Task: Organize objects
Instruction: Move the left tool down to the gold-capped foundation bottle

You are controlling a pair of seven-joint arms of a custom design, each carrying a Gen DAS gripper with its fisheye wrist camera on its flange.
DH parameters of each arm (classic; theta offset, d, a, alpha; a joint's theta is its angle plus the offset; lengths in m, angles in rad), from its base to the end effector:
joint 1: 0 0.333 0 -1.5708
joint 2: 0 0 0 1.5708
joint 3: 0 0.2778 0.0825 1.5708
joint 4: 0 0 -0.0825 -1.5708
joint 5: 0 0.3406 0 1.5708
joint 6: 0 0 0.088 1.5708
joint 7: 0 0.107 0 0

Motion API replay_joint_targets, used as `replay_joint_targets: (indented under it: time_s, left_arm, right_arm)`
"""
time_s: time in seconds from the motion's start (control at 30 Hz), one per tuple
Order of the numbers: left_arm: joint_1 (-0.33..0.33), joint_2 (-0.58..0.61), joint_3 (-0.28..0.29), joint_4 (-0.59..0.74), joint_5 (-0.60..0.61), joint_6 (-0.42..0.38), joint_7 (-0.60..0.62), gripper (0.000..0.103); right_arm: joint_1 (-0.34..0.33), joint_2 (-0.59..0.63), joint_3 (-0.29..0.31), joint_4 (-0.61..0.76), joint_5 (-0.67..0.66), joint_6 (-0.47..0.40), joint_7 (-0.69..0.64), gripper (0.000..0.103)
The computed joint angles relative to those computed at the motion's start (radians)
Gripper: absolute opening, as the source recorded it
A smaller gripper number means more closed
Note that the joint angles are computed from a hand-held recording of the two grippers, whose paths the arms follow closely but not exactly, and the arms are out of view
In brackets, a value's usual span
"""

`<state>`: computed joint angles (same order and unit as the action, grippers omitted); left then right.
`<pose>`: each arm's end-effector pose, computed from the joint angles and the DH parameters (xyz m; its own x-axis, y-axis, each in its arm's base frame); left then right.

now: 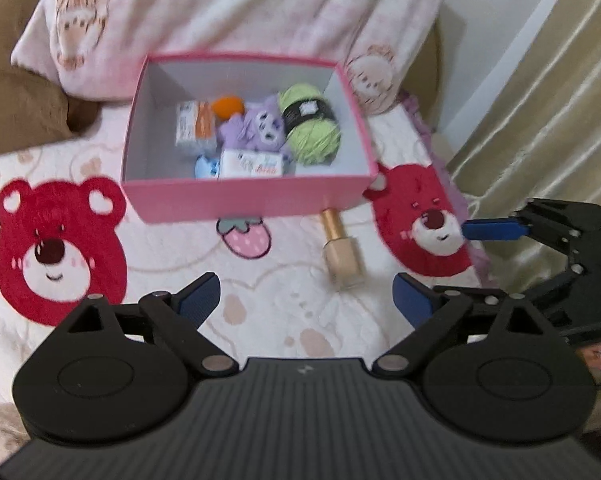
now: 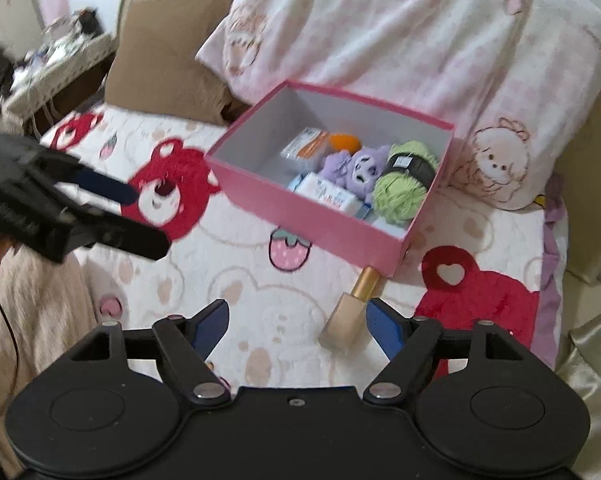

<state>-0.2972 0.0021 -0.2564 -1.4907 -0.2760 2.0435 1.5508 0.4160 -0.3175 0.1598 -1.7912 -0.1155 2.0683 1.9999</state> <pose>0.4575 -0.3002 0.6764 -0.5079 -0.8138 0.2823 -0.8017 0.3267 -0.5006 0.3786 0.2559 0.6969 0.2013 -0.9763 -0.0799 -0.8135 -0.1212 -0.5688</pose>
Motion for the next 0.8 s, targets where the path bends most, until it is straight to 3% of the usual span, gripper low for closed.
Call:
replay_joint_targets:
  time_s: [0.1,0.27,0.4,0.7,0.8]
  left_arm:
    - [-0.003,0.001,-0.002,-0.061,-0.003,0.052,-0.012,0.094]
    - [-0.009,0.043,-0.005,-0.088,0.002,0.073,-0.046,0.094]
    - [-0.005,0.063,-0.004,-0.132,-0.068,0.141,0.003,0.094]
    - [-0.014,0.109,-0.012,-0.189,-0.100,0.276,-0.015,0.090]
    - [-0.024,0.130,-0.020,-0.194,-0.107,0.349,0.010,0.090]
  right_arm:
    - [0.002,-0.010,-0.013,-0.058,0.011,0.044,-0.021,0.080]
    - [0.001,-0.010,-0.021,-0.151,0.007,0.156,-0.074,0.080]
    - [0.000,0.003,-0.026,-0.220,-0.009,0.240,-0.121,0.080]
    - [-0.030,0.068,-0.029,-0.275,0.000,0.340,0.041,0.080]
    - [-0.030,0.092,-0.026,-0.271,-0.014,0.311,0.060,0.079]
